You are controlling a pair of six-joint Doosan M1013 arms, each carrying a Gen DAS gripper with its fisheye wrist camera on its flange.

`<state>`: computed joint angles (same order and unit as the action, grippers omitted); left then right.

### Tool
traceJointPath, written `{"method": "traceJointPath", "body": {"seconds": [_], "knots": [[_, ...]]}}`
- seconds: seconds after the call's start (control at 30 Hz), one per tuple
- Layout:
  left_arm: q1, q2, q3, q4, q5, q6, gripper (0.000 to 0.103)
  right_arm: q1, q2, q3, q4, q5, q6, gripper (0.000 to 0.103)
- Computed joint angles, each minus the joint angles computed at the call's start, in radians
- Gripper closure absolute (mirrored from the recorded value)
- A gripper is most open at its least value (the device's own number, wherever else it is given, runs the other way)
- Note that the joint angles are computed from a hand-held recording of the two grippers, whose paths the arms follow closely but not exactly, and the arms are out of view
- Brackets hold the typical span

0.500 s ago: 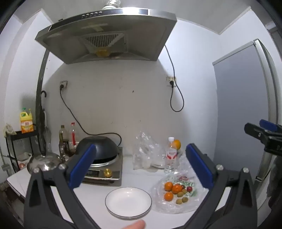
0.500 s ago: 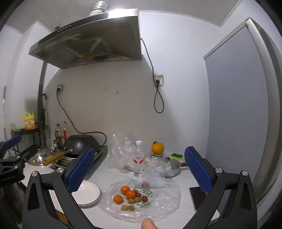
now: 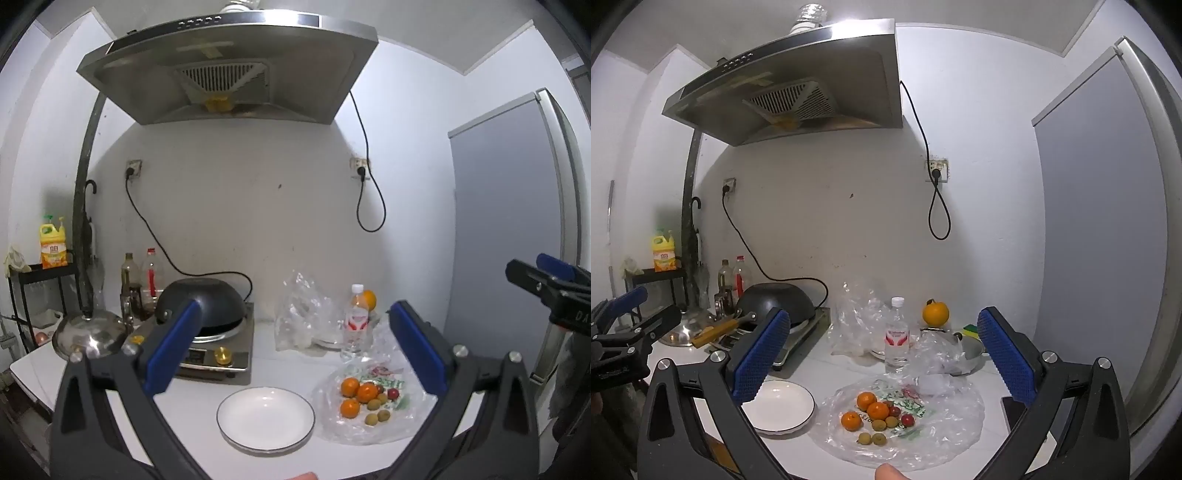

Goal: Organize fruits

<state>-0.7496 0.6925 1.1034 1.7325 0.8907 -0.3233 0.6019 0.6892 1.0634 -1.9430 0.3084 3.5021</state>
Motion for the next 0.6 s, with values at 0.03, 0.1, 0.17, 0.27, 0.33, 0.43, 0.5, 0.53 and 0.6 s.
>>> {"method": "traceJointPath", "body": {"seconds": [0.03,0.1,0.17,0.27,0.33,0.43,0.5,0.53,0.6], "knots": [[0.000,0.000,0.000,-0.002,0.000,0.003,0.001,0.000,-0.001,0.003,-0.002,0.000,0.003,0.000],[-0.002,0.005,-0.006,-0.002,0.013,0.008,0.001,0.001,-0.004,0.004,0.010,0.005,-0.004,0.000],[-0.003,0.010,-0.011,0.000,0.029,0.007,0.001,-0.001,0.000,-0.003,0.052,0.000,-0.043,0.000],[-0.004,0.010,-0.014,-0.007,0.027,0.014,0.001,-0.003,0.003,-0.005,0.065,-0.001,-0.052,0.000],[-0.003,0.011,-0.017,-0.014,0.023,0.021,0.001,-0.002,0.002,-0.011,0.100,-0.006,-0.085,0.000],[-0.003,0.015,-0.026,-0.021,0.020,0.035,0.001,0.000,0.006,-0.016,0.120,-0.004,-0.113,0.000],[-0.002,0.017,-0.030,-0.022,0.014,0.035,0.001,0.002,0.009,-0.020,0.135,-0.002,-0.142,0.000],[-0.002,0.018,-0.031,-0.023,0.012,0.037,0.001,0.003,0.011,-0.027,0.157,-0.003,-0.166,0.000],[0.000,0.019,-0.035,-0.030,0.005,0.046,0.001,0.002,0.012,-0.027,0.155,-0.008,-0.159,0.000]]}}
